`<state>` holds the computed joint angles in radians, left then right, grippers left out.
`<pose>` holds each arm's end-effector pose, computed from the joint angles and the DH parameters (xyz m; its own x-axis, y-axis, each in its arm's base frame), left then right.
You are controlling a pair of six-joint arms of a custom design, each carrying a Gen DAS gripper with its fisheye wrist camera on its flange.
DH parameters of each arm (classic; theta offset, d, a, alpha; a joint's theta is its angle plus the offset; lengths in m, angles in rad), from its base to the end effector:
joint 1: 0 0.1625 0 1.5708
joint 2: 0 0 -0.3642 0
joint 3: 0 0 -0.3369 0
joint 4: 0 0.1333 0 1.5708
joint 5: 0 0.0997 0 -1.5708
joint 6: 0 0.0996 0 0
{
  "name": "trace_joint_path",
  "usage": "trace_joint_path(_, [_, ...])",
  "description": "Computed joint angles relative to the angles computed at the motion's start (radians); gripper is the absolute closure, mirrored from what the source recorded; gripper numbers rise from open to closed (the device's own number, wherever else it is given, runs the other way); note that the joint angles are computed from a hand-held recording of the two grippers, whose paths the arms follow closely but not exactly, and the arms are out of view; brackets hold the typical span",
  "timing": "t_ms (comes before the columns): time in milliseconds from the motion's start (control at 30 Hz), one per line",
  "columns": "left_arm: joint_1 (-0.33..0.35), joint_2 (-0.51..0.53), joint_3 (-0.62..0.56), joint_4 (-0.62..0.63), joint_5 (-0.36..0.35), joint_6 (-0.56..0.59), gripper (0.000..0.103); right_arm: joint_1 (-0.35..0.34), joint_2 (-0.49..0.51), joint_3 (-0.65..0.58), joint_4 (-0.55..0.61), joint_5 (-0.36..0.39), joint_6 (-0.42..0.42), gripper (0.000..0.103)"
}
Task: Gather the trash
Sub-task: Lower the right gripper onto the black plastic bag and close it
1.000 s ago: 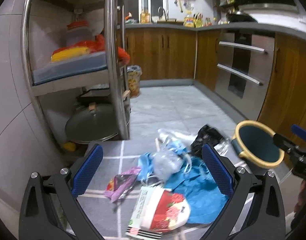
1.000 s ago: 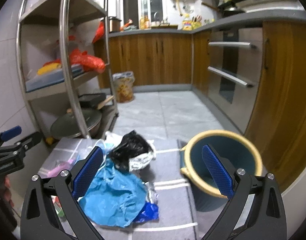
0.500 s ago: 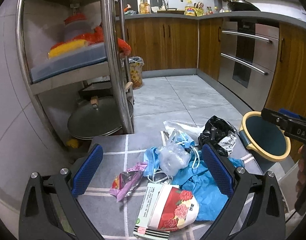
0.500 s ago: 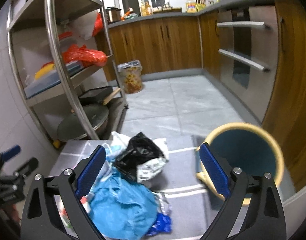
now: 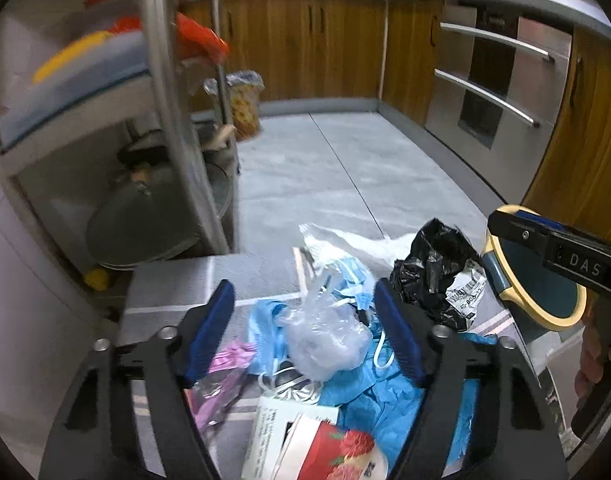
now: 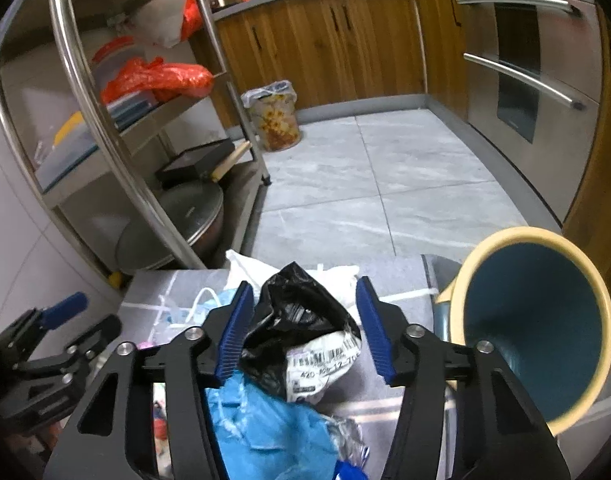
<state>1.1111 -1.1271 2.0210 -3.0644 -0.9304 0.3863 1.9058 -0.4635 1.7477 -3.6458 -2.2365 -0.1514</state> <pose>-0.0467 -0.5289 0.2192 -0.6663 0.3283 -0.6695 0.6664 0.6651 -0.3370 0.2476 -0.4928 0.0180 -0.8421 0.0541 0.5366 -0.3624 0.6801 -0.6373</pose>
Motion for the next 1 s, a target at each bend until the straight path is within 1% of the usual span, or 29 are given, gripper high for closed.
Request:
trace_joint_path(100, [0.016,0.049,-0.033,0.02,-0.004,0.018,0.038,-0.025,-0.001,-0.009,0.036,0.039,0.005,0.058])
trace_joint_path(300, [0.037,0.093,-0.078,0.055,-0.025,0.041,0.044,-0.065,0.001,-0.028,0.094,0.124,-0.021,0.058])
trace_joint_path(367, [0.042,0.104,-0.093,0.073,-0.029,0.037,0.055,-0.07,0.012,-0.049,0.121,0.12,-0.033,0.058])
trace_joint_path(400, [0.046,0.108,-0.099,0.084,-0.03,0.033,0.058,-0.073,0.016,-0.057,0.137,0.114,-0.037,0.058])
trace_joint_path(433, [0.049,0.11,-0.102,0.092,-0.033,0.028,0.067,-0.076,0.019,-0.064,0.154,0.108,-0.035,0.06])
trace_joint_path(467, [0.052,0.109,-0.109,0.113,-0.04,0.019,0.075,-0.079,0.021,-0.07,0.168,0.105,-0.031,0.064])
trace_joint_path(500, [0.055,0.109,-0.11,0.121,-0.046,0.016,0.079,-0.085,0.022,-0.073,0.183,0.108,-0.028,0.071])
trace_joint_path(533, [0.056,0.107,-0.111,0.129,-0.051,0.014,0.086,-0.088,0.024,-0.076,0.19,0.105,-0.028,0.074])
trace_joint_path(567, [0.055,0.106,-0.111,0.136,-0.05,0.009,0.093,-0.089,0.024,-0.075,0.191,0.106,-0.026,0.083])
trace_joint_path(600, [0.055,0.102,-0.111,0.149,-0.053,0.0,0.096,-0.095,0.019,-0.069,0.196,0.119,-0.015,0.09])
trace_joint_path(633, [0.054,0.098,-0.106,0.15,-0.054,-0.004,0.097,-0.096,0.017,-0.064,0.198,0.124,-0.007,0.093])
trace_joint_path(667, [0.052,0.094,-0.1,0.147,-0.054,-0.005,0.098,-0.093,0.018,-0.061,0.193,0.116,-0.009,0.1])
trace_joint_path(700, [0.049,0.091,-0.094,0.143,-0.047,-0.005,0.099,-0.09,0.02,-0.058,0.187,0.108,-0.014,0.102])
trace_joint_path(767, [0.044,0.082,-0.081,0.13,-0.036,-0.009,0.1,-0.085,0.018,-0.047,0.174,0.103,-0.023,0.102])
trace_joint_path(867, [0.036,0.056,-0.063,0.12,-0.039,-0.026,0.1,-0.075,0.003,-0.019,0.137,0.113,-0.022,0.102])
trace_joint_path(933, [0.023,0.023,-0.042,0.116,-0.041,-0.044,0.101,-0.071,-0.007,0.0,0.114,0.117,-0.021,0.102])
trace_joint_path(1000, [0.007,-0.014,-0.02,0.123,-0.038,-0.057,0.101,-0.06,-0.02,0.013,0.12,0.106,-0.011,0.102])
